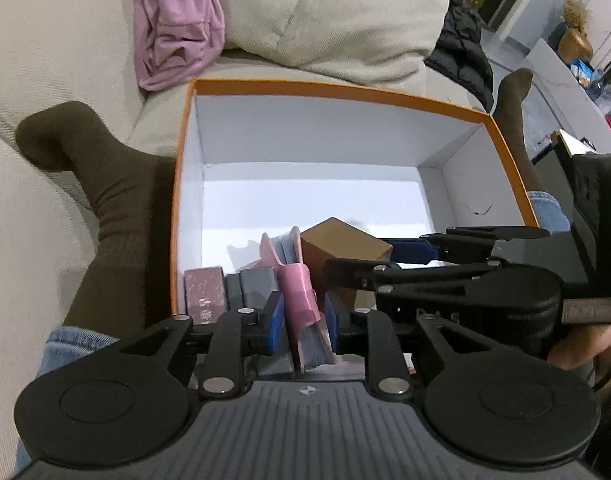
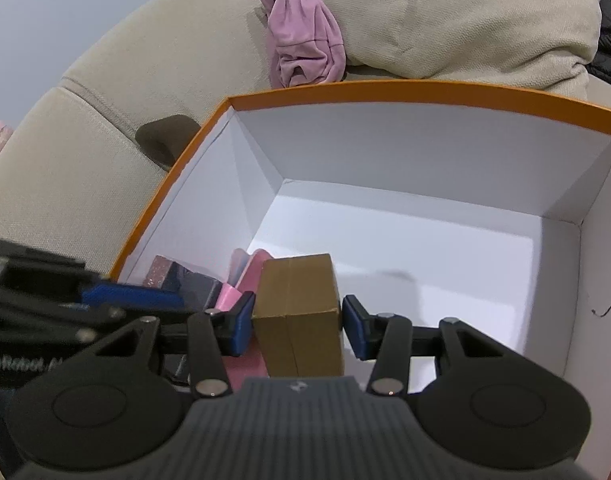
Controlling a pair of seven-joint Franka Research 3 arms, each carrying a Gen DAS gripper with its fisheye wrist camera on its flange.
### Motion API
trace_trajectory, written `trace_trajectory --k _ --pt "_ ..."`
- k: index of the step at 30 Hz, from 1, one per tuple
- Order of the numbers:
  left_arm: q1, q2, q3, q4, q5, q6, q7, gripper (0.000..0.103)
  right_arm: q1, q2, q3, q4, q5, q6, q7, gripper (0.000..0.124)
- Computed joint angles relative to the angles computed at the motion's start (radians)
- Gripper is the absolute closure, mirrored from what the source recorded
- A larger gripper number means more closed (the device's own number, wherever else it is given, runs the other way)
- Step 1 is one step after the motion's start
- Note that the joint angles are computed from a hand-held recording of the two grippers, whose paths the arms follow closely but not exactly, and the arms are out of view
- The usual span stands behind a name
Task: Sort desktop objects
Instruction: 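Release the pink case in the box with left gripper while right gripper lowers the cube, then open the right gripper to release the brown cube in the orange box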
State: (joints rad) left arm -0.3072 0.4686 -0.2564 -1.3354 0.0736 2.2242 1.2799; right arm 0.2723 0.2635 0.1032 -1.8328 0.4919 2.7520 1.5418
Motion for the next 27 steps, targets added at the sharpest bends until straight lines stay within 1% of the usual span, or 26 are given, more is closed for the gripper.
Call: trace_trajectory --k 1,4,6,9,11,13,16,19,22,24,27 --pt "-0.003 -0.021 0.007 -0.033 0.011 0.027 -0.017 0.078 0.0 0.003 0.001 0.003 0.001 -0.001 0.0 0.075" --pt "0.001 -0.098 0.021 -0.156 0.04 0.143 -0.074 0.078 0.003 0.001 -0.003 0.001 0.002 -0.004 0.019 0.075" --pt "-0.003 -0.14 0.037 -0.225 0.079 0.21 -0.14 0.077 0.02 -0.004 -0.016 -0.003 -0.036 -0.011 0.063 0.075" --pt "-0.005 -0.186 0.056 -0.302 0.144 0.266 -0.252 0.077 0.063 -0.006 -0.047 -0.002 -0.155 -0.024 0.161 0.074" --pt "0.015 -0.206 0.046 -0.339 0.133 0.294 -0.271 0.077 0.073 -0.005 -0.054 0.007 -0.203 -0.045 0.205 0.074" --pt "0.037 -0.222 0.03 -0.371 0.096 0.321 -0.258 0.077 0.05 -0.006 -0.032 0.008 -0.16 -0.054 0.192 0.072" --pt "0.052 -0.242 0.022 -0.409 0.073 0.359 -0.254 0.077 -0.005 -0.008 0.014 0.011 -0.003 -0.092 0.122 0.069" --pt "0.062 -0.26 0.017 -0.444 0.05 0.403 -0.256 0.077 -0.025 -0.01 0.026 0.011 0.098 -0.114 0.082 0.069" --pt "0.075 -0.279 0.011 -0.483 0.015 0.448 -0.248 0.077 -0.026 -0.018 0.022 0.002 0.145 -0.106 0.075 0.069" --pt "0.083 -0.292 0.006 -0.508 -0.015 0.479 -0.237 0.077 -0.018 -0.02 0.014 -0.001 0.144 -0.093 0.088 0.071" --pt "0.083 -0.298 0.009 -0.52 -0.019 0.501 -0.242 0.077 -0.006 -0.014 0.001 0.003 0.111 -0.092 0.123 0.081"
